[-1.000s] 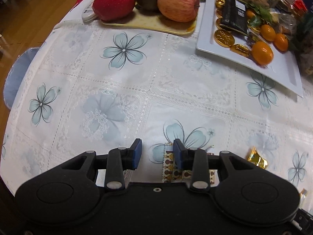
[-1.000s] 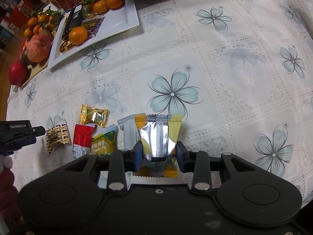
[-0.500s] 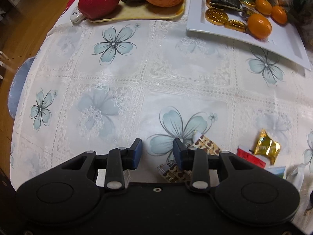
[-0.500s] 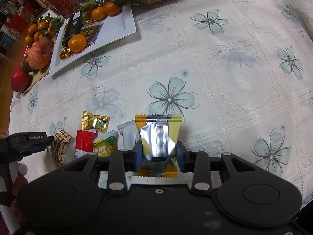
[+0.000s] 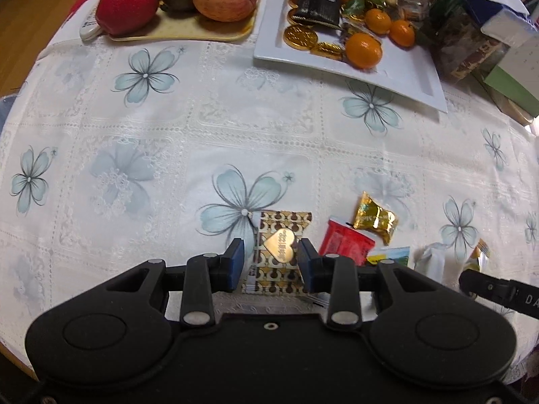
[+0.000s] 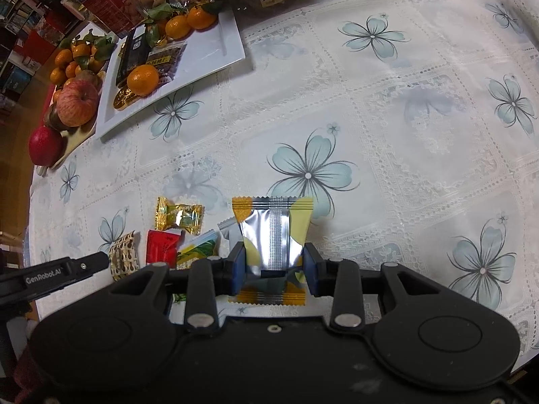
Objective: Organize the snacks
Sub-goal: 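Grasp the silver-yellow candy with the right tool while the left tool grasps the brown heart-print packet, then carry the silver-yellow candy and heart-print packet over the gold tray with both tools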
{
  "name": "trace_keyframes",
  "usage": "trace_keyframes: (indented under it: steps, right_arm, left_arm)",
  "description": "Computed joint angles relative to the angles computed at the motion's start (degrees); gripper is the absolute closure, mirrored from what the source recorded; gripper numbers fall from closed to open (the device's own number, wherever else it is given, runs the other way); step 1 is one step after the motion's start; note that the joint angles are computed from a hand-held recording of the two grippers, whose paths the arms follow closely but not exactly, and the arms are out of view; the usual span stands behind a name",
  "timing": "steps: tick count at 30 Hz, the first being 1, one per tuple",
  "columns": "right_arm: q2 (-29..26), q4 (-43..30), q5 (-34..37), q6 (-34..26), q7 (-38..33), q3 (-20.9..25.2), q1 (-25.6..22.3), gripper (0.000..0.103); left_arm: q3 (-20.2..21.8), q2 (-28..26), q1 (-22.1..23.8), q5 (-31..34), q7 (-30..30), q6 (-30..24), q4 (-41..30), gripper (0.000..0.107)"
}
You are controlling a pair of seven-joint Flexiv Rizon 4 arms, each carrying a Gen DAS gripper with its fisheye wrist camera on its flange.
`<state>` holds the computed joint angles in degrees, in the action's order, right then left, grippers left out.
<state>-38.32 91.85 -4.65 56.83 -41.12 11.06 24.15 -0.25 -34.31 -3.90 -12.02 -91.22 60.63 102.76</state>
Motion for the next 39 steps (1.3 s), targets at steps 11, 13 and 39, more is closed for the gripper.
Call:
trace_keyframes:
  steps: [11, 13, 39]
  right_arm:
    - [-0.13, -0.39, 1.2, -1.19, -0.59, 0.77, -0.53, 0.065]
    - [-0.09, -0.39, 1.37, -1.27, -1.01, 0.91, -0.52, 0.065]
    - [2.23, 4.46, -4.24, 5.19, 0.43, -2.58, 2.31, 0.065]
  left_arm:
    - [2.42, -2.44, -2.78, 5.06, -2.78, -2.22, -3.17, 0.062]
    - [2.65, -2.82, -3.01, 5.58, -3.5, -2.01, -3.6, 0.062]
    - [1.7, 2.1, -4.48, 9.0, -6.28, 6.84, 3.36, 0.067]
